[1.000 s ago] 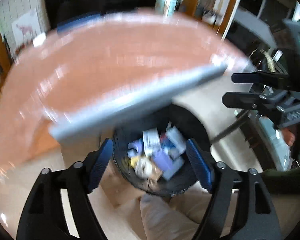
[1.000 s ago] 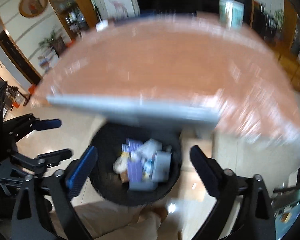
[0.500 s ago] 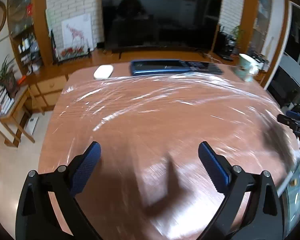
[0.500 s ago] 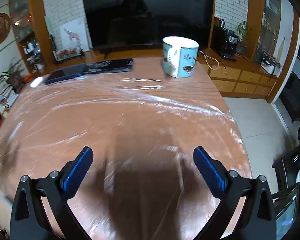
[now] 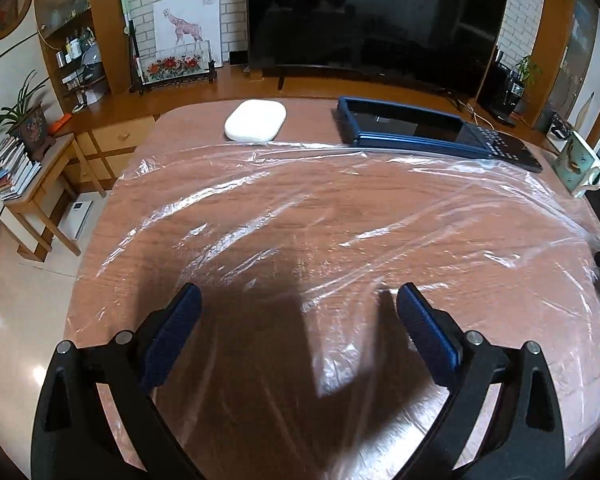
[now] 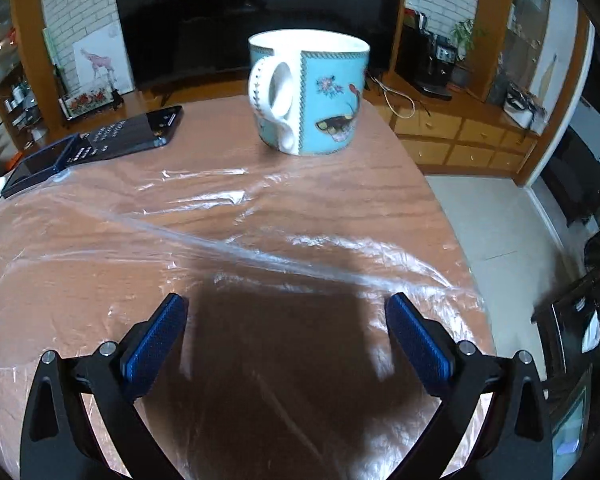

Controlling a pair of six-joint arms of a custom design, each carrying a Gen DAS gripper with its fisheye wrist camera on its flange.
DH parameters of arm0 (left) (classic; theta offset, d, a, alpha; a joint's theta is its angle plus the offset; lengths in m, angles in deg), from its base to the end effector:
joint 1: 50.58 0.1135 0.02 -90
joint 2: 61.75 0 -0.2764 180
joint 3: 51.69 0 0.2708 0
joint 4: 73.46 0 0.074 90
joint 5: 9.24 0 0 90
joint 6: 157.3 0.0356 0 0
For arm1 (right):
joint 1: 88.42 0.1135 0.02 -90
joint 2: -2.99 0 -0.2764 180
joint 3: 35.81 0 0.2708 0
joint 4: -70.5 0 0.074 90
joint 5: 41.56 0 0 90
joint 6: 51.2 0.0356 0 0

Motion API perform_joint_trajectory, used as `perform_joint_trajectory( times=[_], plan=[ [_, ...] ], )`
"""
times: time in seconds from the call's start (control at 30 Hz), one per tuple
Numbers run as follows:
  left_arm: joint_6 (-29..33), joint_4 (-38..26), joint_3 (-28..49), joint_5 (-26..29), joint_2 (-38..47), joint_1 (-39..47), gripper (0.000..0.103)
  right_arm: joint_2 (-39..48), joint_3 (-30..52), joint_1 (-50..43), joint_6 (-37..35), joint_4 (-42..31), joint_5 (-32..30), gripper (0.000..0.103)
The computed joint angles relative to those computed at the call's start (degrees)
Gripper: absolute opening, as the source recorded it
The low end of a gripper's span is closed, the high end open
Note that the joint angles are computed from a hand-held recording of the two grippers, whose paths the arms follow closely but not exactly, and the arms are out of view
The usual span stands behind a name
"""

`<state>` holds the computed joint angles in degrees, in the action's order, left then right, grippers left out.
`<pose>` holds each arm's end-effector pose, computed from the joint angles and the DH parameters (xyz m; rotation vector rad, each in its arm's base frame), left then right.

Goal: Collect trash

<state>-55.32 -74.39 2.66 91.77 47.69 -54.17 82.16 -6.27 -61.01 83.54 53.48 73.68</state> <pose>0.3268 -0.0273 0.0617 0.4167 2.4975 -0.1867 0.1717 0.0719 0.0812 0.5018 2.5081 -0.1515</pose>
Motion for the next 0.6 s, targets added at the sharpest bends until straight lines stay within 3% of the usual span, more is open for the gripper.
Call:
perform_joint_trajectory(
  times=[0.17,0.6],
  plan=[
    [0.51,-0.35,0.72,-2.78,0.67,-1.81,0.101,0.40,0.32,0.23,0.28,-0.27,0.17,0.099],
    [0.47,-0.40,1.16,-2.62,1.21,-1.70,0.102,0.36,0.35,0.25,0.31,-0.29,0.16,0.099]
  ],
)
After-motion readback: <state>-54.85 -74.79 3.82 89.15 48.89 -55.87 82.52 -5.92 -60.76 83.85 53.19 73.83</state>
